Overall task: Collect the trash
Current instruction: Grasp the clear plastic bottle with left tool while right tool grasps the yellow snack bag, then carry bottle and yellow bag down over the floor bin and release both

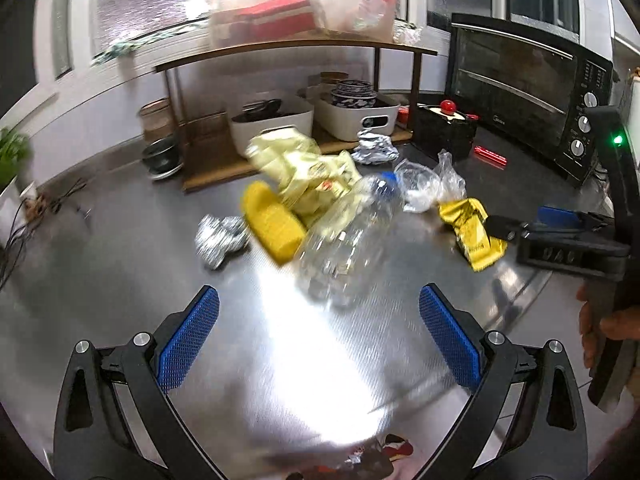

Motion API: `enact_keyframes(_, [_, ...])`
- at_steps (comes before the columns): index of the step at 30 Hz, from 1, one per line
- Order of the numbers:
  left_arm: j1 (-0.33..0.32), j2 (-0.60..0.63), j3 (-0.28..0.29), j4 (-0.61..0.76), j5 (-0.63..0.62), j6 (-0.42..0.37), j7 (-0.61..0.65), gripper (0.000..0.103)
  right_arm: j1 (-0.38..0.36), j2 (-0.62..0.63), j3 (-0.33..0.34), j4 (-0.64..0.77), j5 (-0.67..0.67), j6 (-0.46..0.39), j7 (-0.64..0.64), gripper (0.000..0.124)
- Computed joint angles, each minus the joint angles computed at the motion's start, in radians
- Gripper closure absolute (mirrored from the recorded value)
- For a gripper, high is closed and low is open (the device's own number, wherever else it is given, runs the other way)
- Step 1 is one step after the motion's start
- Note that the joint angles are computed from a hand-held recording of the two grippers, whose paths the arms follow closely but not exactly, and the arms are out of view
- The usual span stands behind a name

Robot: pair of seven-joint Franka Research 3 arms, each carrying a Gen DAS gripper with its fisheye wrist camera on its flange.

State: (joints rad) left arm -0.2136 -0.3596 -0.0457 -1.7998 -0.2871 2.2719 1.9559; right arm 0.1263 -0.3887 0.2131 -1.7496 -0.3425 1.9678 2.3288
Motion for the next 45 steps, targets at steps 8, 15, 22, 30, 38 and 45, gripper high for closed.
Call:
enact_keyframes(8, [0.009,0.154,-0.052,0.143,0.025,-0.02,0.014,0.008,0.003,0.06,-0.054,0.016,0.065,0.028,-0.049,0.046])
enact_keyframes(15, [0.013,0.218,-0.089,0.186,0.04,-0.027,0.052,0.016,0.005,0.093,-0.072,0.02,0.078,0.035,-0.082,0.047])
enact_keyframes(22, [0.02,0.269,-0.11,0.229,0.035,-0.079,0.067,0.037,0.006,0.091,-0.084,-0.004,0.104,0.059,-0.098,0.067])
enact_keyframes(30, [0.019,0.272,-0.123,0.217,0.022,-0.067,0.065,0.043,0.007,0.081,-0.092,-0.016,0.132,0.086,-0.123,0.094])
enact_keyframes(38, [0.019,0.179,-0.1,0.15,0.015,-0.052,0.055,0.045,0.007,0.044,-0.066,-0.014,0.135,0.065,-0.118,0.096])
enact_keyframes(45, [0.013,0.001,-0.052,0.007,0.029,-0.06,0.047,0.045,0.031,-0.018,-0.018,-0.015,0.149,0.029,-0.09,0.096])
